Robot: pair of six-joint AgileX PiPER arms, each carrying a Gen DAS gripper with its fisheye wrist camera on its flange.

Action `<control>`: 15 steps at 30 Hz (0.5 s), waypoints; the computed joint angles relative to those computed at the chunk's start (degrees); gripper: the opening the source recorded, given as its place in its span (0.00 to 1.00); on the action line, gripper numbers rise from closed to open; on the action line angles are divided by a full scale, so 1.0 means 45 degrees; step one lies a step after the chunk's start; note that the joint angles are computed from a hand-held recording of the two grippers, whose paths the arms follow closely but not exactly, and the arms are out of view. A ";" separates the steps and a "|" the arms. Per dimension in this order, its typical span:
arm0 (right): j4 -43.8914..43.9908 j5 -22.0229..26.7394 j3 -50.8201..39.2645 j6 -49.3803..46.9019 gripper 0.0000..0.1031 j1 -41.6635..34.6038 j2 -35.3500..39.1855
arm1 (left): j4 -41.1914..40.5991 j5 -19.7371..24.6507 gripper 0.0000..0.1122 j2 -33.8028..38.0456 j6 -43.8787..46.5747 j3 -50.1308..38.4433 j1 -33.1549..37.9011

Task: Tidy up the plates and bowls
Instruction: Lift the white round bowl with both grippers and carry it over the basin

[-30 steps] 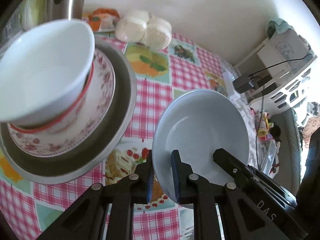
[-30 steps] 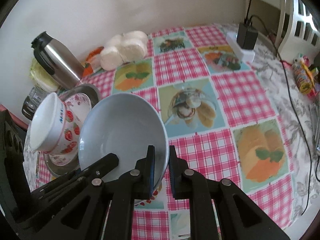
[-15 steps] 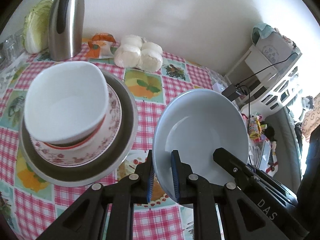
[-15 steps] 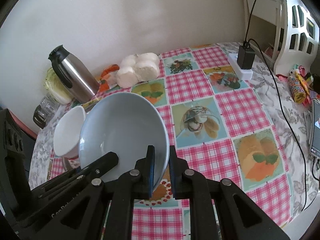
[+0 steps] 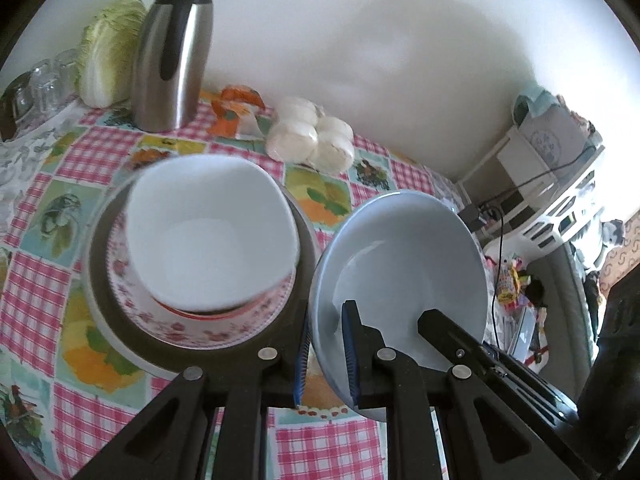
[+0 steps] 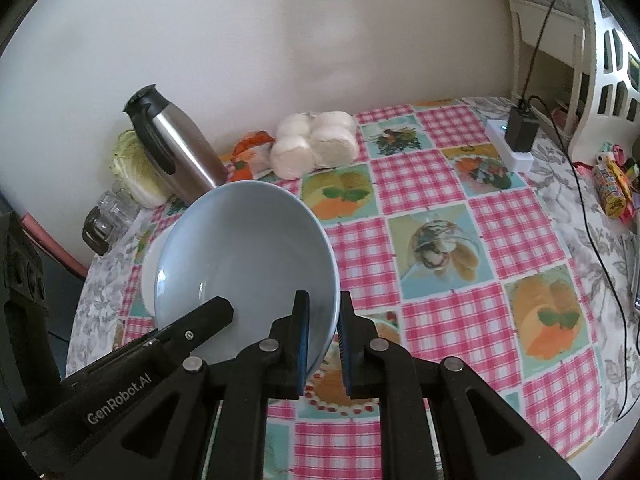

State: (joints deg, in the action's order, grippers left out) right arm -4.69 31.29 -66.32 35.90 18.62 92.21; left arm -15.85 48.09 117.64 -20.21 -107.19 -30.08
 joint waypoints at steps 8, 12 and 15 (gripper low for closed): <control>-0.0593 -0.0022 -0.0906 0.0698 0.14 0.0950 0.0668 | -0.0359 -0.0388 0.16 -0.0631 0.0526 0.0847 0.0881; -0.0557 -0.0016 -0.1353 0.0813 0.14 0.1264 0.1102 | -0.0552 -0.0523 0.16 -0.0917 0.0724 0.1303 0.1341; -0.0534 -0.0014 -0.1713 0.0879 0.14 0.1485 0.1386 | -0.0428 -0.0566 0.16 -0.1035 0.0686 0.1438 0.1574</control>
